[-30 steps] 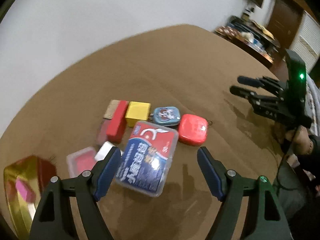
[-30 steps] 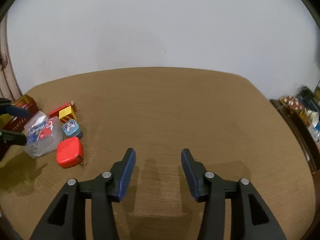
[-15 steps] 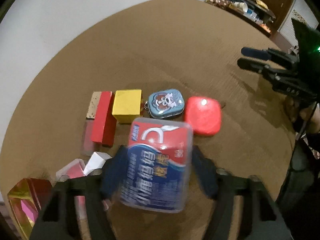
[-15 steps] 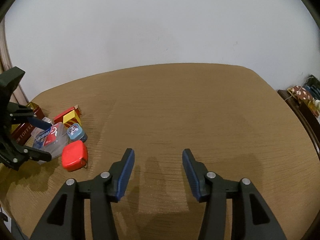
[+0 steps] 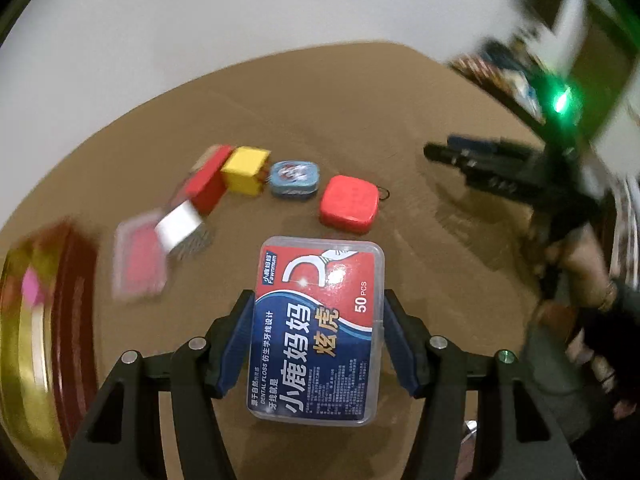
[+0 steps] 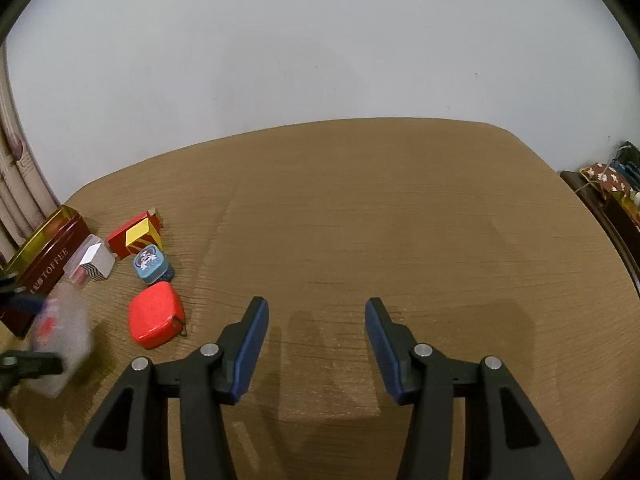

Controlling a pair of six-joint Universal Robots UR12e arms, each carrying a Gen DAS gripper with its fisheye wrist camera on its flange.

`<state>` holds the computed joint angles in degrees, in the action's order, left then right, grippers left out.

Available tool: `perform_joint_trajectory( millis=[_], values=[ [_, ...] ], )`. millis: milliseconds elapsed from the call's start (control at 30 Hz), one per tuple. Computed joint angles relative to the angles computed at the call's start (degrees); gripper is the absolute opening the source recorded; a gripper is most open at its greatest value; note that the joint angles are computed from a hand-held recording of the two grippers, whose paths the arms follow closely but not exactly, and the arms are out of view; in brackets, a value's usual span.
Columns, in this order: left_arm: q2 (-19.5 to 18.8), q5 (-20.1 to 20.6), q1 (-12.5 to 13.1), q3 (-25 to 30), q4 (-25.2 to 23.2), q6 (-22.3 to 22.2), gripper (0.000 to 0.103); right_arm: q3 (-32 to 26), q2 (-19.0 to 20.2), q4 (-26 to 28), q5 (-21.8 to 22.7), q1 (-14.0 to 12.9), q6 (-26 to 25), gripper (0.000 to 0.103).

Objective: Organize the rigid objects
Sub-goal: 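Place the floss box into the tin and open the left gripper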

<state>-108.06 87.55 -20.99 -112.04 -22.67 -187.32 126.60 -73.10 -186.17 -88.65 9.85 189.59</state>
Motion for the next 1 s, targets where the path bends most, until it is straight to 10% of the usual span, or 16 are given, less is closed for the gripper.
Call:
perform_joint_trajectory(
  millis=[167, 400, 633, 1000],
  values=[
    [6.67, 3.77, 1.62, -4.82, 0.84, -9.7, 0.057, -0.42, 0.13, 1.07, -0.36, 0.17, -0.27, 0.052],
    [11.38, 13.79, 7.21, -6.97, -4.01, -11.42, 0.057, -1.22, 0.72, 1.95, -1.64, 0.73, -0.33, 0.052],
    [8.04, 14.64, 14.05, -6.23, -7.27, -12.41, 0.057, -2.49, 1.37, 4.42, -2.82, 1.57, -0.9, 0.052],
    [2.69, 17.83, 16.28, -3.79, -8.91, -14.01, 0.057, -3.07, 1.72, 6.22, -3.35, 2.18, -1.46, 0.052]
  ],
)
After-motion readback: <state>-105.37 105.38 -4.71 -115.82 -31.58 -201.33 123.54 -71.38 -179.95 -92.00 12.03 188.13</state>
